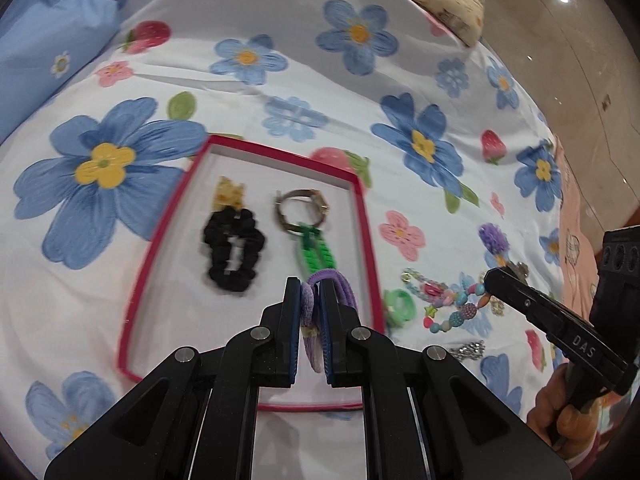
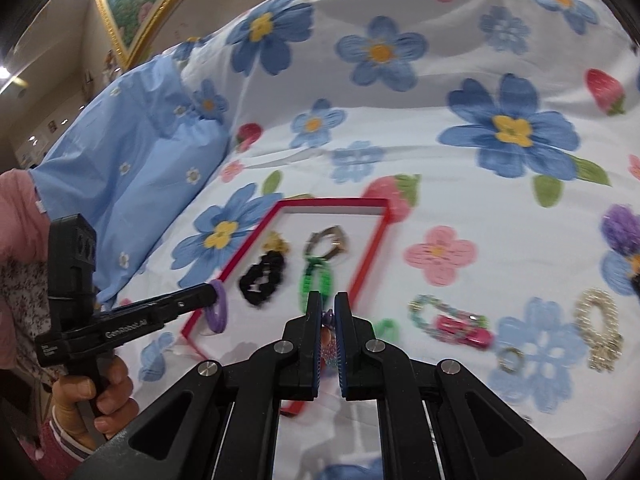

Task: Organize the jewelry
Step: 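Carry the purple hair tie and beaded bracelet with both tools into the tray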

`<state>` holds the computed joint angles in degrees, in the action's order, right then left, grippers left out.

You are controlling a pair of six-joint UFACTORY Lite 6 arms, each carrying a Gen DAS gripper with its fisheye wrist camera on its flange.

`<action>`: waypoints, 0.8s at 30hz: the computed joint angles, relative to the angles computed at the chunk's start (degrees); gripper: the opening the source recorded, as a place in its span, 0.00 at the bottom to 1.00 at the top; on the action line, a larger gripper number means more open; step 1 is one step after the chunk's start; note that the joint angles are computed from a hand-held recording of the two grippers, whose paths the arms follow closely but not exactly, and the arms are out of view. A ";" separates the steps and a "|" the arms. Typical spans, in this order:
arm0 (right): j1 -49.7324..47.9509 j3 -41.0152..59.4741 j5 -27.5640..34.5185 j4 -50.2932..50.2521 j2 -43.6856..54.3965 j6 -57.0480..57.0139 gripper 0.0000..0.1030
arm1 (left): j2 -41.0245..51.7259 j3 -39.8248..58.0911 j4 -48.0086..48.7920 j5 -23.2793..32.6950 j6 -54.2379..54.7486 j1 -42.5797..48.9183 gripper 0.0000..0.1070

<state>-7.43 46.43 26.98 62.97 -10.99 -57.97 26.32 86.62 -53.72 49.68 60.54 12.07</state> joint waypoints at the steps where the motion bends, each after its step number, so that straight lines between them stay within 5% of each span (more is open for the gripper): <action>1: 1.33 0.55 -0.56 0.28 0.74 0.14 0.06 | 0.72 0.70 0.20 -0.08 -0.04 0.61 0.07; 11: 12.70 9.15 -5.09 6.22 13.91 -1.68 0.06 | 10.70 9.94 3.80 -0.84 -3.97 2.35 0.07; 24: 12.15 18.74 -8.32 4.17 30.93 -0.65 0.06 | 23.91 23.78 12.20 -3.24 -13.00 -1.34 0.08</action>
